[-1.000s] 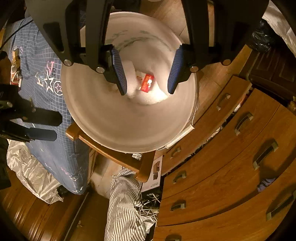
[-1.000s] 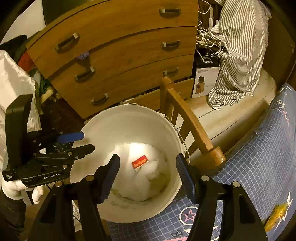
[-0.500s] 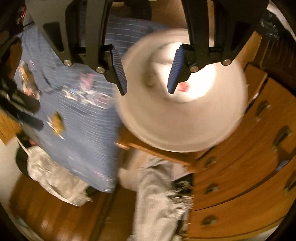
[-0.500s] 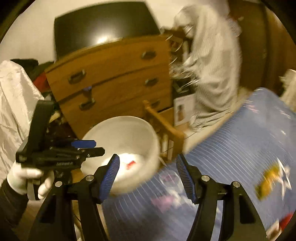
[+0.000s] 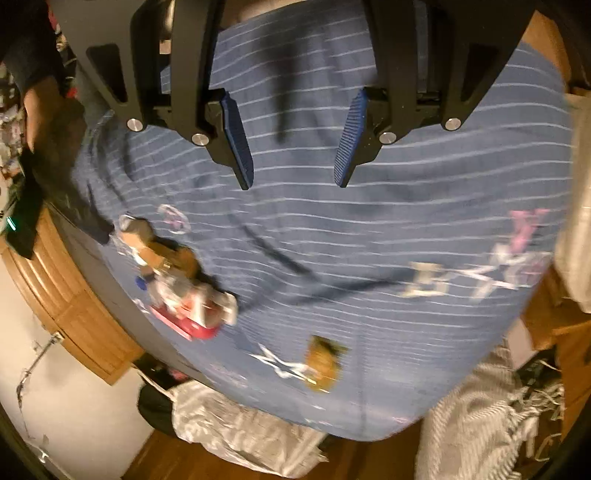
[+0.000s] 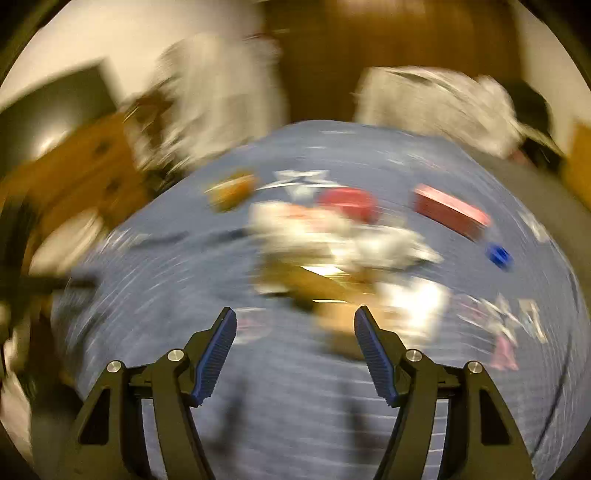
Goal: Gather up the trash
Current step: 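Move both tools back over the trash pile on the bed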
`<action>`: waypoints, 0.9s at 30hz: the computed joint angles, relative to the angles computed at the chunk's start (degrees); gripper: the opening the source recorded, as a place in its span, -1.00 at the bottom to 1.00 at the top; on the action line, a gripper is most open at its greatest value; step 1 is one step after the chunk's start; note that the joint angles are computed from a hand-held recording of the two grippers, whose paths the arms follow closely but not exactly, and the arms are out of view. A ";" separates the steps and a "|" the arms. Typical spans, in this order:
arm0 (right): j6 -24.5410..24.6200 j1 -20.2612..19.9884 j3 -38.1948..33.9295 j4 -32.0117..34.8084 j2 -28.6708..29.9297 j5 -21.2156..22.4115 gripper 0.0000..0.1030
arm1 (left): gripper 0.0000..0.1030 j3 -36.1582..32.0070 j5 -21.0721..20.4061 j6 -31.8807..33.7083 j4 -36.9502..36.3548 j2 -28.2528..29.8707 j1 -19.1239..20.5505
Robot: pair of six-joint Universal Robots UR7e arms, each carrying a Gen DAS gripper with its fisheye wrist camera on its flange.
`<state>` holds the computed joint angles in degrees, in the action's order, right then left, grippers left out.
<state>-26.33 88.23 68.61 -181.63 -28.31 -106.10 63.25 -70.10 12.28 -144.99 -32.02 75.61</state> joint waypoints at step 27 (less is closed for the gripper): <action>-8.40 -2.23 2.76 15.13 -5.01 12.47 0.31 | 0.36 -3.37 0.20 -3.62 1.60 5.32 -1.99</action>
<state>-34.73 86.00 71.37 -166.50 -33.32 -93.63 59.87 -69.90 8.65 -143.38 -26.70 73.62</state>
